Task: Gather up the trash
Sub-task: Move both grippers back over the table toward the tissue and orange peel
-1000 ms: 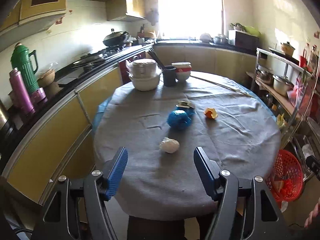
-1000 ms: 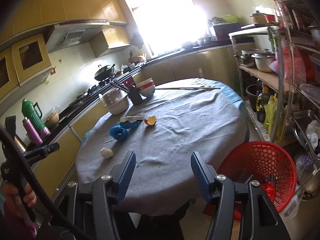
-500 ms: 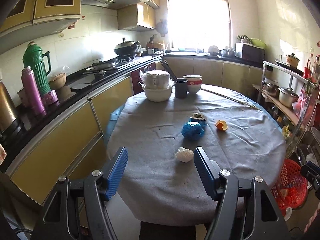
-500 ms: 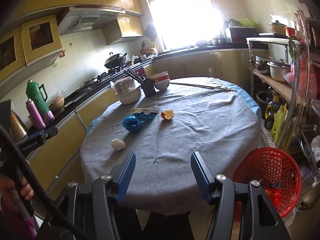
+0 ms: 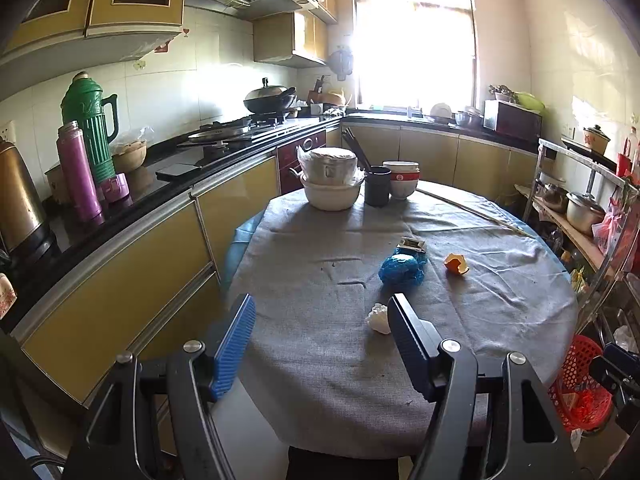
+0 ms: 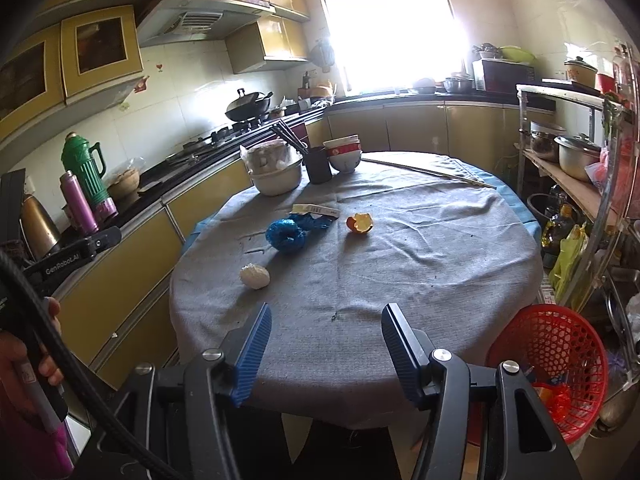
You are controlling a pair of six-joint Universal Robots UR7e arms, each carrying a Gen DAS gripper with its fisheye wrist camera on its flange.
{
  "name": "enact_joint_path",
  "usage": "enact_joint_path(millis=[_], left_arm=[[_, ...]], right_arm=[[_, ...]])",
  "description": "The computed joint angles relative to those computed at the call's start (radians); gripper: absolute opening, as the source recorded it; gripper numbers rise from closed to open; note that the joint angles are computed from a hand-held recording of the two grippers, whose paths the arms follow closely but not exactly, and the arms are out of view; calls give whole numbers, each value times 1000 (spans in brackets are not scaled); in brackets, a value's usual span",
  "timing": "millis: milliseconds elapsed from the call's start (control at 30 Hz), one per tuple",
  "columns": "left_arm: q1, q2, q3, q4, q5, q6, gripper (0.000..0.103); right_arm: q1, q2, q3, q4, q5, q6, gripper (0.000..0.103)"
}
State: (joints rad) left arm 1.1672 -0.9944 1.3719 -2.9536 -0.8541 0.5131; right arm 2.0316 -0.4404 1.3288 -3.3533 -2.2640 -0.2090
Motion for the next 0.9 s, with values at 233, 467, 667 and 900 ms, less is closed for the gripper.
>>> enact_joint_path(millis=[233,467,667,900], left_arm=[[2,3,-3,7,3,2,69],[12,18,-25,27,19,-6,69],[20,30,-42,44,35,-14,69],[31,51,-74,73,55,-23,69]], right_arm=[[-1,6,-10,17,7,5,61],[-9,20,-46,55,26,6,61],[-19,37,-91,95,46,8,61],[-31,62,-157,145,72,7,61]])
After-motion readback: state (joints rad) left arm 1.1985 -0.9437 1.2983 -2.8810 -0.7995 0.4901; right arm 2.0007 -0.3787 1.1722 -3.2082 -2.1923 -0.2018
